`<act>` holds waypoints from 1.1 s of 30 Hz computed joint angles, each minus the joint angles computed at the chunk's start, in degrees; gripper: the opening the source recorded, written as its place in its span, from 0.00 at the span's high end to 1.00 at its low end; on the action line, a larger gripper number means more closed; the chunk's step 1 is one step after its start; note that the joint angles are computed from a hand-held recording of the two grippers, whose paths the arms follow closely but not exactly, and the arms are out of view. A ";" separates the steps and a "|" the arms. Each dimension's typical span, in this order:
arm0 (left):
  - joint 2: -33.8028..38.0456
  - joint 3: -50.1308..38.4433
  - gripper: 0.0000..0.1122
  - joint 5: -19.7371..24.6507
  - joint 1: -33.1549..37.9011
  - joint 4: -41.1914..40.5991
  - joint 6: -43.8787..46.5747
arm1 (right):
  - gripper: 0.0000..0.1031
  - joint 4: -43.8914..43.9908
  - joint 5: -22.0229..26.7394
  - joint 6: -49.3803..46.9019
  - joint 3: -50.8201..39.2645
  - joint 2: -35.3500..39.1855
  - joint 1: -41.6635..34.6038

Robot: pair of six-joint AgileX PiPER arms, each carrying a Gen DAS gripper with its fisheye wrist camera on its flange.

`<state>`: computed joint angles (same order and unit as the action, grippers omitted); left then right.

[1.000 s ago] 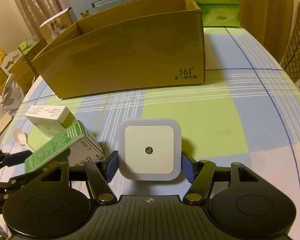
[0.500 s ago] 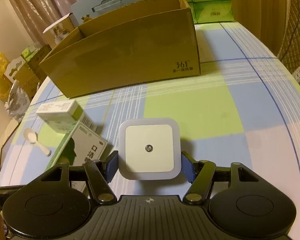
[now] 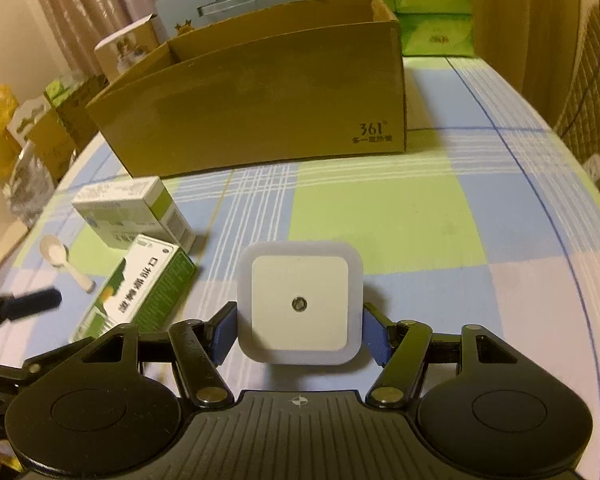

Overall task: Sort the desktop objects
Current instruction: 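Grasp the green medicine box with the left tool while the right tool holds the night light, then lift the green box with the left tool while the right tool carries the night light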

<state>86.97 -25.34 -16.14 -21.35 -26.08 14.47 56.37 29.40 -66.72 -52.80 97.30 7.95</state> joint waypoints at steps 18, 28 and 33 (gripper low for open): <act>10.20 -7.47 0.34 0.68 -1.92 -10.15 12.24 | 0.37 -1.41 -5.62 -2.49 0.31 1.26 3.56; 11.86 -10.05 0.38 1.43 -2.65 -19.17 19.98 | 0.37 -1.37 -7.58 -2.41 0.12 1.68 4.57; 12.68 -11.37 0.54 3.32 -1.95 -22.61 22.86 | 0.37 -4.31 -8.14 0.53 -0.08 1.84 4.94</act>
<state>99.65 -36.71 -12.83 -23.29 -48.68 37.33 52.06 21.26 -66.18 -52.88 99.14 12.88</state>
